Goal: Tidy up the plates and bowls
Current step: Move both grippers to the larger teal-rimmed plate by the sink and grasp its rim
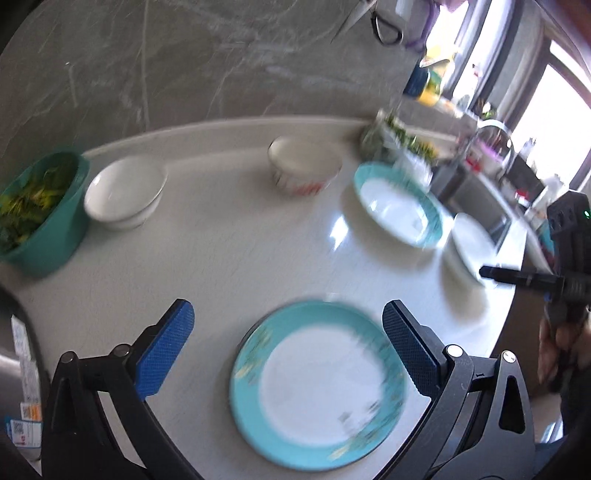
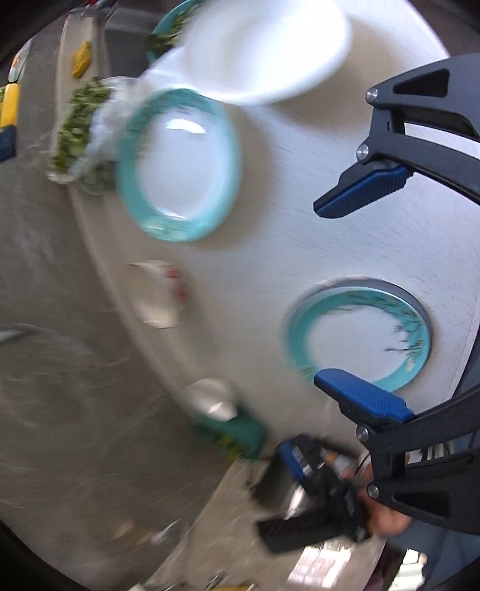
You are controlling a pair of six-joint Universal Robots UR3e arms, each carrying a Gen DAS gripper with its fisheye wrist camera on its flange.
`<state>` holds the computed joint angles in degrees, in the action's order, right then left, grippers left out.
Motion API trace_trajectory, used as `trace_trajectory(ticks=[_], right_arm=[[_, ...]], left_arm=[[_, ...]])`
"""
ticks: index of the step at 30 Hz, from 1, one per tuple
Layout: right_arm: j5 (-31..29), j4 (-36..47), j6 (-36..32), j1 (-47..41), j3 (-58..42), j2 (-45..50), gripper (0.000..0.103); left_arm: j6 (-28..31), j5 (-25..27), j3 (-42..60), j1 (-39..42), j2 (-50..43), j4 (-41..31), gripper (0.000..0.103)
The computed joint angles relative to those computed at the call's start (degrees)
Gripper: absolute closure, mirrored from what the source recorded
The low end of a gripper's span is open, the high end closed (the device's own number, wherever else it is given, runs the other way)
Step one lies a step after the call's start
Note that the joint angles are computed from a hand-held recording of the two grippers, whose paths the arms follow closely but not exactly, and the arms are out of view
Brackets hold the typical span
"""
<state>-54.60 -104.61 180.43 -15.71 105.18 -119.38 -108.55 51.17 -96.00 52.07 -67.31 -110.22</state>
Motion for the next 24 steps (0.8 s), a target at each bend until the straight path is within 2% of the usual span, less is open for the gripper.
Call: trace_trajectory(ticks=[2, 4, 6, 7, 9, 12, 16, 22, 23, 24], right_arm=[[6.55, 11.32, -12.27, -11.29, -6.43, 1.74, 0.017], [9.11, 21.87, -23.13, -20.79, -13.93, 6.75, 0.017], [9.63, 27.08, -28.38, -25.83, -23.45, 17.22, 0.016], [10.05, 30.14, -31.17, -27.19, -26.83, 21.09, 0.017], [8.33, 32.2, -32.36, -27.63, -34.91, 30.4, 0.018], [7.27, 38.4, -34.86, -26.89, -47.41, 44.02, 0.025], [6.4, 42.21, -36.49, -25.43, -53.93, 52.79, 0.026], [6.05, 43.58, -35.59, -23.48, -59.88, 61.83, 0.032], [6.05, 43.91, -35.56, -23.27, -60.36, 62.82, 0.034], [5.77, 43.78, -35.34, -23.06, -60.35, 63.36, 0.036]], left_arm=[[-11.75, 2.18, 3.68, -8.85, -4.69, 5.34, 0.0], [-26.06, 5.07, 7.36, -18.06, -10.81, 11.45, 0.0], [-35.52, 4.3, 7.93, -23.48, -13.61, 17.92, 0.0], [-41.35, 6.28, 8.49, -28.06, -16.02, 23.67, 0.0], [-50.08, 10.69, 13.57, -36.68, -23.24, 29.35, 0.0], [-59.14, 15.59, 20.95, -45.82, -33.72, 35.2, 0.0], [-65.92, 19.71, 31.41, -52.09, -46.09, 34.33, 0.0], [-68.98, 21.76, 38.97, -56.09, -55.88, 34.75, 0.004], [-69.28, 22.42, 39.72, -56.63, -57.23, 34.99, 0.01], [-69.37, 22.67, 39.22, -56.6, -57.45, 35.12, 0.021]])
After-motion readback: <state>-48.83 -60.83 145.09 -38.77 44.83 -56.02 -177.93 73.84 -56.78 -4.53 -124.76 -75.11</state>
